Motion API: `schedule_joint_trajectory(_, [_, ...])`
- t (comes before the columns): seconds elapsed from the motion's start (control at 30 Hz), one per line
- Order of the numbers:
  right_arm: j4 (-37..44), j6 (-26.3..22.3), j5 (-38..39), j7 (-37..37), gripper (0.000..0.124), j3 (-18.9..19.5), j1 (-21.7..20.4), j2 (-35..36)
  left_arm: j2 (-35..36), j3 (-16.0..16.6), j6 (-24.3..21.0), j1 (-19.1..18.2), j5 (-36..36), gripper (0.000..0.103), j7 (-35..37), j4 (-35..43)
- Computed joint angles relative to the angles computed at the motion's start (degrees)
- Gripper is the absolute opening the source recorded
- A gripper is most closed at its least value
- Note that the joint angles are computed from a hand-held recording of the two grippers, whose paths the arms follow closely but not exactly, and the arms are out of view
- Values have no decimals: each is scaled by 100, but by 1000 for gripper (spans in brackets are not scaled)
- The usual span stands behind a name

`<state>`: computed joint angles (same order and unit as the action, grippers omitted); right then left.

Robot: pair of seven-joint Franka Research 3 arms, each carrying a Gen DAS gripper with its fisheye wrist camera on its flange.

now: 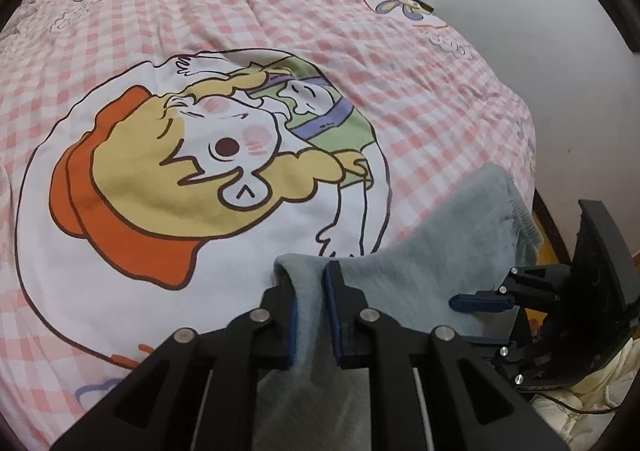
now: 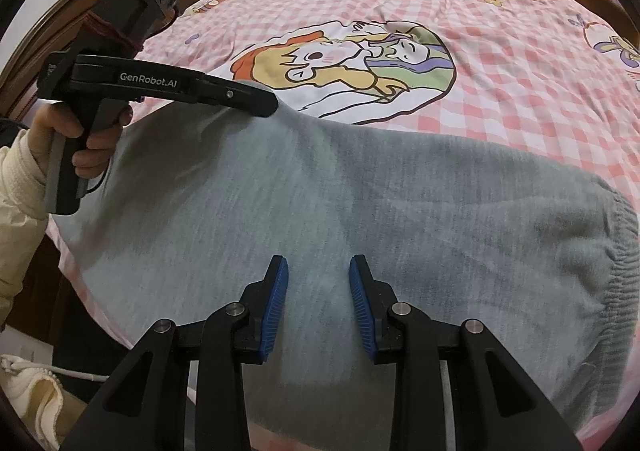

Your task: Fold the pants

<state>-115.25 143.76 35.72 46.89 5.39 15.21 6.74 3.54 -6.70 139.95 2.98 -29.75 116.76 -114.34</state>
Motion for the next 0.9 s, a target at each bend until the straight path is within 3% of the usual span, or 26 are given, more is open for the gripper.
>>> schedule_joint_trajectory(0.03, [-12, 25, -14, 10, 33, 1, 7, -1, -22, -4, -12, -26, 193, 27, -96, -5])
schedule_joint_trajectory(0.07, [-26, 42, -27, 21, 33, 2, 13, -6, -82, 2, 58, -73, 618, 51, -341, -57])
schedule_joint_trajectory(0.1, [-25, 44, -32, 31, 33, 2, 15, -3, -189, 15, 316, -146, 1376, 67, -820, -199])
schedule_joint_trajectory(0.13, [-43, 39, -15, 13, 33, 1, 8, -16, -275, 27, 554, -183, 1971, 69, -1179, -330])
schedule_joint_trajectory(0.17, [-69, 40, 13, -5, 33, 0, 2, -38, -391, 47, 815, -196, 2560, 69, -1525, -481])
schedule_joint_trajectory(0.23, [-83, 53, 49, -12, 33, -2, -1, -42, -489, 99, 849, -187, 2734, 69, -1718, -539])
schedule_joint_trajectory(0.33, [-52, 45, 26, 127, 33, -11, 11, -47, -739, 188, 989, -214, 2148, 68, -1658, -753])
schedule_joint_trajectory(0.47, [-35, 471, 12, 145, 33, -12, 33, -67, -1204, 380, 1401, -607, 687, 39, -871, -1275])
schedule_joint_trajectory(0.53, [141, 465, 29, 258, 33, -20, 14, 57, -1278, 427, 1448, -813, 197, 36, -554, -1393])
schedule_joint_trajectory(0.63, [486, 429, -47, 471, 33, -14, -2, 377, -1102, 265, 1543, -825, 581, 36, -907, -1390])
schedule_joint_trajectory(0.7, [660, 459, -367, 794, 33, -45, 40, 602, -771, 118, 1598, -648, 1461, 34, -1829, -1275])
schedule_joint_trajectory(0.77, [790, 509, -356, 850, 32, 4, -11, 781, -541, 95, 1644, -566, 1840, 30, -2360, -1193])
schedule_joint_trajectory(0.9, [928, 423, -84, 829, 32, 111, -168, 865, -447, 75, 1773, -485, 1251, 29, -2384, -1127])
